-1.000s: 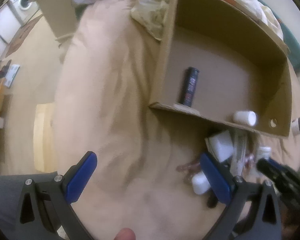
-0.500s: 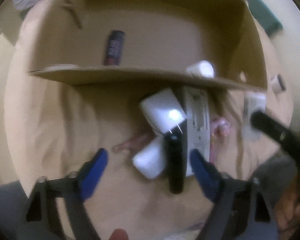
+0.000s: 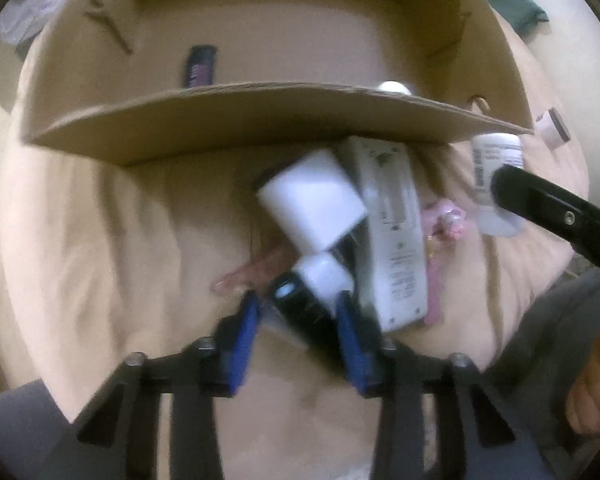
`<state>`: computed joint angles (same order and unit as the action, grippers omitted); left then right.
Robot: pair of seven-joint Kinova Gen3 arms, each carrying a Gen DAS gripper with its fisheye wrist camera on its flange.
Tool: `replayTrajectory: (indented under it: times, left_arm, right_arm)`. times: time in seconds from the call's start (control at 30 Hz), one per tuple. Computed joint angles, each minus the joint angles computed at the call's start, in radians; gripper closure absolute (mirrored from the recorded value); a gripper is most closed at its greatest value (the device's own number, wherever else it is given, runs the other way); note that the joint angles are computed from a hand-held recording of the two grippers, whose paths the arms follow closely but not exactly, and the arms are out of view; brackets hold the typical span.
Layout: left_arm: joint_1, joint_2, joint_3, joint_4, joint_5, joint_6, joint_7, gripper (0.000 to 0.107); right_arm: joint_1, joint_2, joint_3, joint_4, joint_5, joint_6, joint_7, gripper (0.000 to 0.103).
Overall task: Organize rigid objects
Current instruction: 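Grasp the blue-labelled white bottle with the right gripper while the left grasps the black flashlight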
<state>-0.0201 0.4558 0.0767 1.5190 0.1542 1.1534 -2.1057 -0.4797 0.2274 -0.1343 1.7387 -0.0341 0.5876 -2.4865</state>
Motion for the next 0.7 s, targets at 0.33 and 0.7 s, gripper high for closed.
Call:
replayTrajectory:
  times: [0.33, 0.7]
  left_arm:
    - [-0.073, 0.026, -0.024, -0.093, 0.043, 0.082, 0.055, 0.09]
    - [-0.079, -0.057, -0.037, -0.028, -0.006, -0.029, 0.056, 0.09]
  right_arm:
    - [-0.007, 0.0, 0.002, -0.002, 0.016, 0.001, -0.015, 0.075]
    - [-0.014, -0.007, 0.001, 0.006, 0.024, -0.01, -0.01, 0.075]
